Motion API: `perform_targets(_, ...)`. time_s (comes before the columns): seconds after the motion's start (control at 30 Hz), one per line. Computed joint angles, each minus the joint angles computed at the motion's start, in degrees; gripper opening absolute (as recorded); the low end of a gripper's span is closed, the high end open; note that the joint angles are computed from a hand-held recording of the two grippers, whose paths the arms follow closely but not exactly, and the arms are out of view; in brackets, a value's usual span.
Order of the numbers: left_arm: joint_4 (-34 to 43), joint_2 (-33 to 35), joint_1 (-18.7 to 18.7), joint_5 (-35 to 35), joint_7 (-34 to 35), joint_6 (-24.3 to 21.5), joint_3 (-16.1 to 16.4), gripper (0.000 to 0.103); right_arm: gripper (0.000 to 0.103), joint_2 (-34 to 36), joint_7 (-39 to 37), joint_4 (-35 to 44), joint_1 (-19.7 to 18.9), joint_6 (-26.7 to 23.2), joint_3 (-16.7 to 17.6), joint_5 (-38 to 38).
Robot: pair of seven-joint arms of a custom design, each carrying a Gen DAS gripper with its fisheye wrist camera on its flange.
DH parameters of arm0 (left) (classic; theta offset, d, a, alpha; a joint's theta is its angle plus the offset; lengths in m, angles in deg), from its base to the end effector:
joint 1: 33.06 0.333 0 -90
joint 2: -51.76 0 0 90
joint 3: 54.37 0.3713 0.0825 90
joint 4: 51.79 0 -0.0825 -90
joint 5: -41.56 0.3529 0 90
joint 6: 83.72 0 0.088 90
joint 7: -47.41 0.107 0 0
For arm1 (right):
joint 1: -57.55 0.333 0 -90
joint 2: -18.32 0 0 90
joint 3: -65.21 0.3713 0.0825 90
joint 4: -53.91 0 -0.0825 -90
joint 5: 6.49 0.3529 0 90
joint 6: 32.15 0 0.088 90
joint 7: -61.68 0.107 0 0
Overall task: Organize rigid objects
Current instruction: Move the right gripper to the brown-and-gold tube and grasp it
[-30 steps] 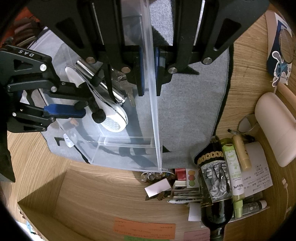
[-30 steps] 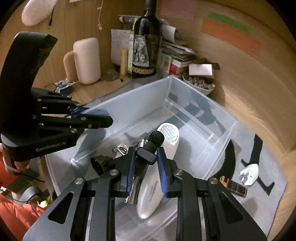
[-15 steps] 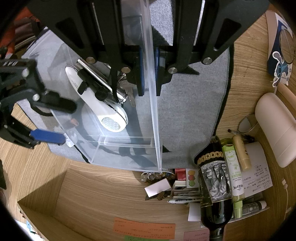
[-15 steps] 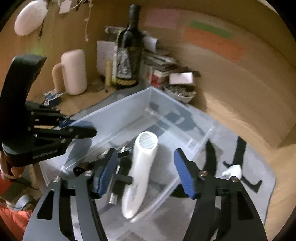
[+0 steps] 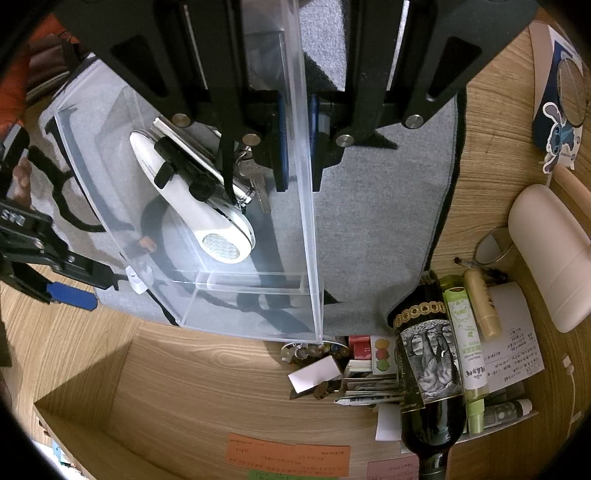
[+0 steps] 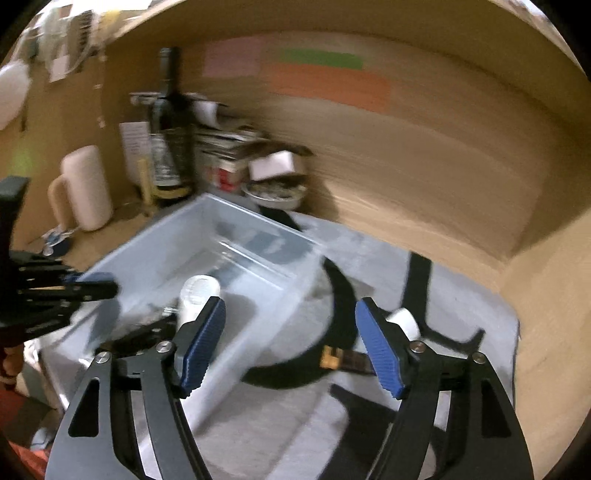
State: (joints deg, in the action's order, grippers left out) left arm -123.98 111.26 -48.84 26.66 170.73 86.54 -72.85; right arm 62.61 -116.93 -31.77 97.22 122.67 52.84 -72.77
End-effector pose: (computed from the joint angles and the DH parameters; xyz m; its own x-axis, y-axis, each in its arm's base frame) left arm 0.7365 -0.3513 0.2636 -0.6555 -0.7497 0.0904 -0.5866 0.4302 -0.6862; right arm 0.6338 0.4091 0.3064 -0.0770 -0.9926 0.0933 -0.6458 -0.0216 -0.7632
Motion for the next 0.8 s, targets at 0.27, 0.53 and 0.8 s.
perform_targets(0.27,-0.19,-0.10,-0.08,0.19,-0.22,0.15,0.20,0.007,0.070,-0.25,6.10,-5.47,-3.74,1.38,0.94,4.19)
perform_targets(0.53,-0.16,-0.08,-0.08,0.28,-0.26,0.18,0.19,0.007,0.082,1.50,2.26,-5.86,-5.93,4.26,1.76,11.90)
perform_targets(0.8,-0.57,-0.14,0.37,0.18,0.35,0.49,-0.40,0.007,0.087,4.51,-9.14,-1.03,-6.38,-0.36,2.61,18.93)
